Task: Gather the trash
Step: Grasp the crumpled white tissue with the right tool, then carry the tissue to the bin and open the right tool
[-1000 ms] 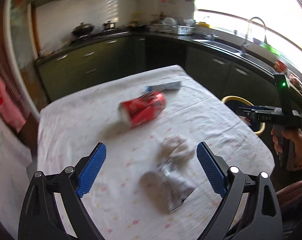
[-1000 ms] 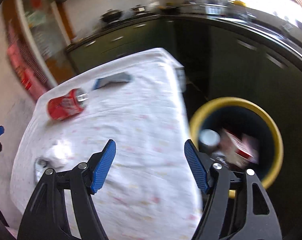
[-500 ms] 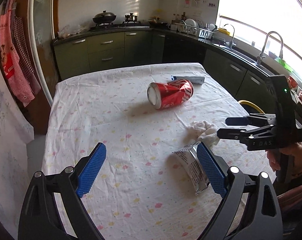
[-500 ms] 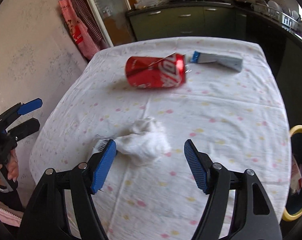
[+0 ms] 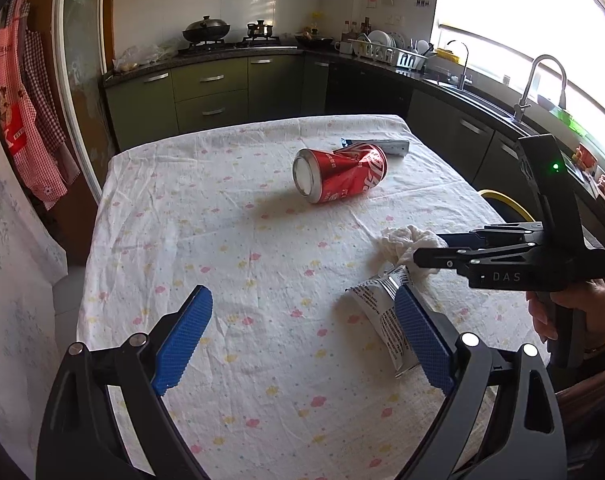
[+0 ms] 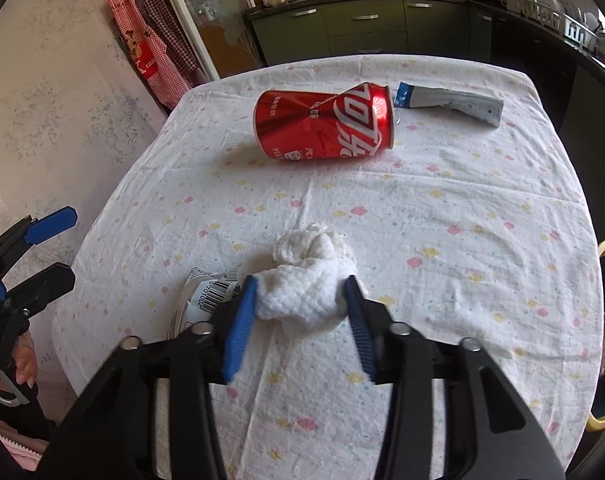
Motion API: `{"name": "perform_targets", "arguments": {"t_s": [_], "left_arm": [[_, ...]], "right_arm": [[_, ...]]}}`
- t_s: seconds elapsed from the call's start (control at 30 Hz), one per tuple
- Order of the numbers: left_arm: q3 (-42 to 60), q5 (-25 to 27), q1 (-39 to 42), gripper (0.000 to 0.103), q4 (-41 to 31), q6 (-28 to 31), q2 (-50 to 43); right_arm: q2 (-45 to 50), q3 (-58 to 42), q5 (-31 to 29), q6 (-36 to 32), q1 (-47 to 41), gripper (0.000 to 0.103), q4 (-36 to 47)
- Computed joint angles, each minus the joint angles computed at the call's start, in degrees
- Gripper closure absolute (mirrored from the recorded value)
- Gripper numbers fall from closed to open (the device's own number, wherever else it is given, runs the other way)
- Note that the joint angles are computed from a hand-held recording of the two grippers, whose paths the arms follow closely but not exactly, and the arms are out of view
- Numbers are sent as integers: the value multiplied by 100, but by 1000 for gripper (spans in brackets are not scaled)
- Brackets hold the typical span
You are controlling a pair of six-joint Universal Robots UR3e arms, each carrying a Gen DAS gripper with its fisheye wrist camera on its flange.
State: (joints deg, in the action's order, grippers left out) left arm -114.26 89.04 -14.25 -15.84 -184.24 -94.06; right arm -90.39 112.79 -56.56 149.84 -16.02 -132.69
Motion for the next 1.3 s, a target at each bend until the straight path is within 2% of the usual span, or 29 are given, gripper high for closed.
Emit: {"name": "perform_targets", "arguments": {"t_s": [0.07, 0.17, 0.63, 1.03, 1.3], "left_arm": [[13, 17, -21, 12, 5, -9, -31], [76, 62, -97, 12, -29, -21, -82], [481, 369, -499, 12, -260, -118, -255], [1069, 533, -891, 12, -518, -157, -635], [1581, 623, -1143, 12, -754, -172, -1003]], "right_arm": [[-73, 51, 57, -22, -75, 80, 8], [-205, 168, 78, -89, -167, 84, -15], [-1203, 632, 599, -588, -1102, 85, 493], [-1948, 786, 1103, -1255, -2729, 85, 1364], [-1894, 795, 1223, -1414, -4017, 85, 1314]]}}
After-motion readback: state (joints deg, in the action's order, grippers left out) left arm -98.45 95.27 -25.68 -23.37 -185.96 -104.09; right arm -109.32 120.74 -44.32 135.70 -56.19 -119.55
